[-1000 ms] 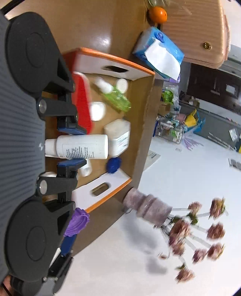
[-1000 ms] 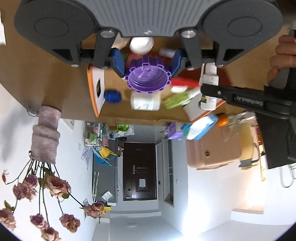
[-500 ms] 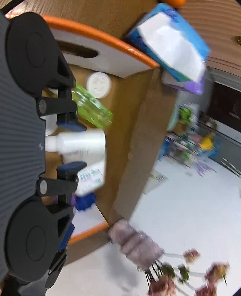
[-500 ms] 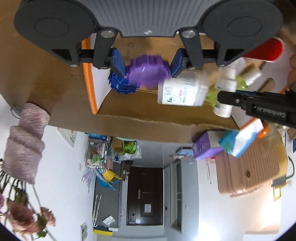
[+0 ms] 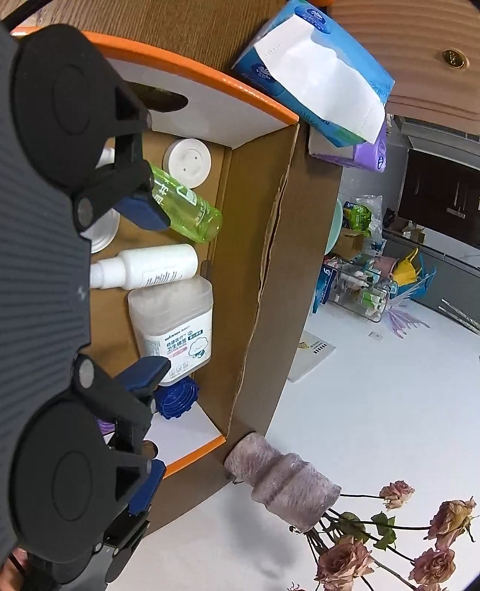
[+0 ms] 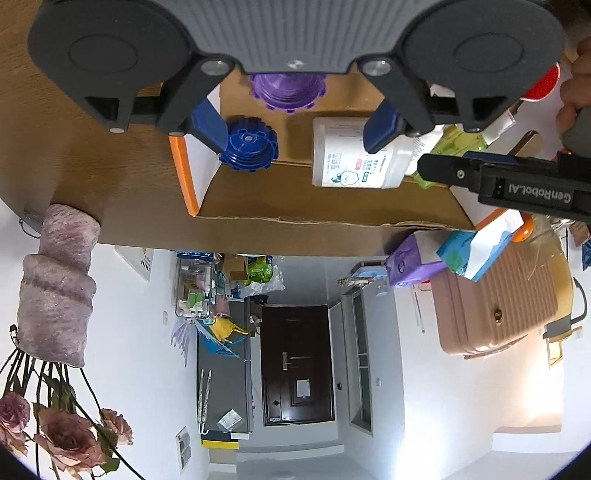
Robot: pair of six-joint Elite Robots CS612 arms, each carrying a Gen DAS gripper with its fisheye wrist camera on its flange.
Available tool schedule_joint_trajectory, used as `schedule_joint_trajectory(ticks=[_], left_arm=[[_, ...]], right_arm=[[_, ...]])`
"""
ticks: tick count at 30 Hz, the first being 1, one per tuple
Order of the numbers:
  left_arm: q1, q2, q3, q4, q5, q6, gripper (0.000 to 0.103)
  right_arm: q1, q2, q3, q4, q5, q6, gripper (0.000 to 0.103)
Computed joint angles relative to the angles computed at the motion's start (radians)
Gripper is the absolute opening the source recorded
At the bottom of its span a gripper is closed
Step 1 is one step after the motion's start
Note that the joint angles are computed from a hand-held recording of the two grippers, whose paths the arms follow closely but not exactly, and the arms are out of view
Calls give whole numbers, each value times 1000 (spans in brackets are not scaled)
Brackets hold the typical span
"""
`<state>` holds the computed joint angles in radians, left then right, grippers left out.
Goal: Organize rigid objects
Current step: 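Carry the white bottle and purple cap into the box and release both, then withdraw both tools from the box back over the table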
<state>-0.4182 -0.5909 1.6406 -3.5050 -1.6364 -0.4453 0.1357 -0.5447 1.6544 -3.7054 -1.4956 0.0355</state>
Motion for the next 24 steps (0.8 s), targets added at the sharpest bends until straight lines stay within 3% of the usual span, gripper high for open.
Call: schedule_joint_trajectory(ticks=[8, 12, 16, 24], left_arm=[[-8, -5, 6, 1, 29, 24, 80], [-27, -13, 24, -25, 103, 54, 80], [-75, -37, 101, -154, 262, 148, 83], [-172, -121, 339, -419, 419, 240, 89]], right_arm=[[3, 2, 3, -20, -20, 24, 80], [8, -13, 27, -30, -35, 38, 80], [12, -49, 96, -100, -27, 8, 80], [19, -119, 255, -226, -31, 9, 81]])
